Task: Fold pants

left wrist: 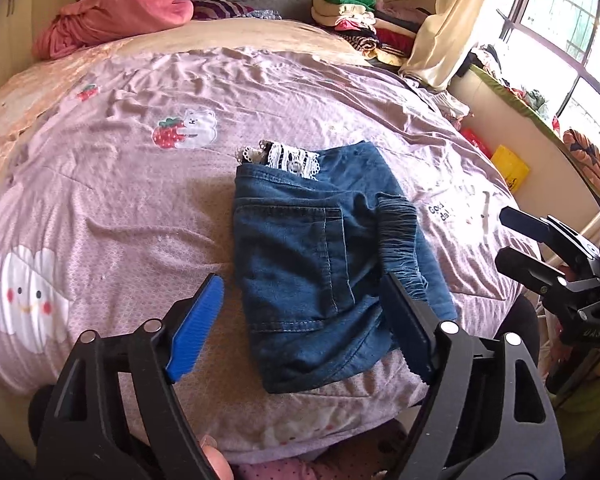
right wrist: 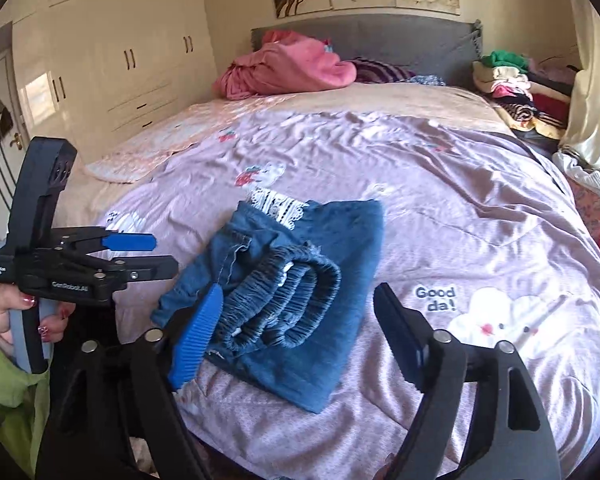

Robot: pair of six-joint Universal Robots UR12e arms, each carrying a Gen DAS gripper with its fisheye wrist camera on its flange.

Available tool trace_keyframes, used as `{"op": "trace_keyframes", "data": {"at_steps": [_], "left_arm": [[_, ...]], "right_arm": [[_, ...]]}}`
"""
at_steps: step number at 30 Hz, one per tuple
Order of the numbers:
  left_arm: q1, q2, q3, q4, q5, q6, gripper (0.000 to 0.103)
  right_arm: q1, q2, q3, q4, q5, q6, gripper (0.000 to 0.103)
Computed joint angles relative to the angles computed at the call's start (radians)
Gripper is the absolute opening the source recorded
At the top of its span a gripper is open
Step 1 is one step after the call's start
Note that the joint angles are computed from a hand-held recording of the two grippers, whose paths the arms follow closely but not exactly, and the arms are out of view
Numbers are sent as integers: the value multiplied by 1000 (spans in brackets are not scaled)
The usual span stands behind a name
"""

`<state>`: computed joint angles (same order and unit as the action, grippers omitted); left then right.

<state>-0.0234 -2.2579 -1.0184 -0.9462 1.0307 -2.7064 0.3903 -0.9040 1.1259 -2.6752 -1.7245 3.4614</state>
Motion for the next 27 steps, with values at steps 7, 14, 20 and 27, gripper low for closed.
{"op": "trace_keyframes", "data": {"at_steps": [7, 14, 20, 27], "left_arm": [[-1, 2, -10, 37, 18, -18, 87], [-6, -15, -2, 58, 52, -49, 89], [-12, -33, 13, 50, 80, -57, 90], [-15, -52, 30, 39, 88, -62, 92]], "right_arm": [[-3, -4, 5, 9, -34, 25, 91], [-12, 8, -8, 56, -32, 52, 92], [-19, 22, -21, 90, -24, 62, 92], [-34, 42, -41, 129, 10, 81, 92]]}}
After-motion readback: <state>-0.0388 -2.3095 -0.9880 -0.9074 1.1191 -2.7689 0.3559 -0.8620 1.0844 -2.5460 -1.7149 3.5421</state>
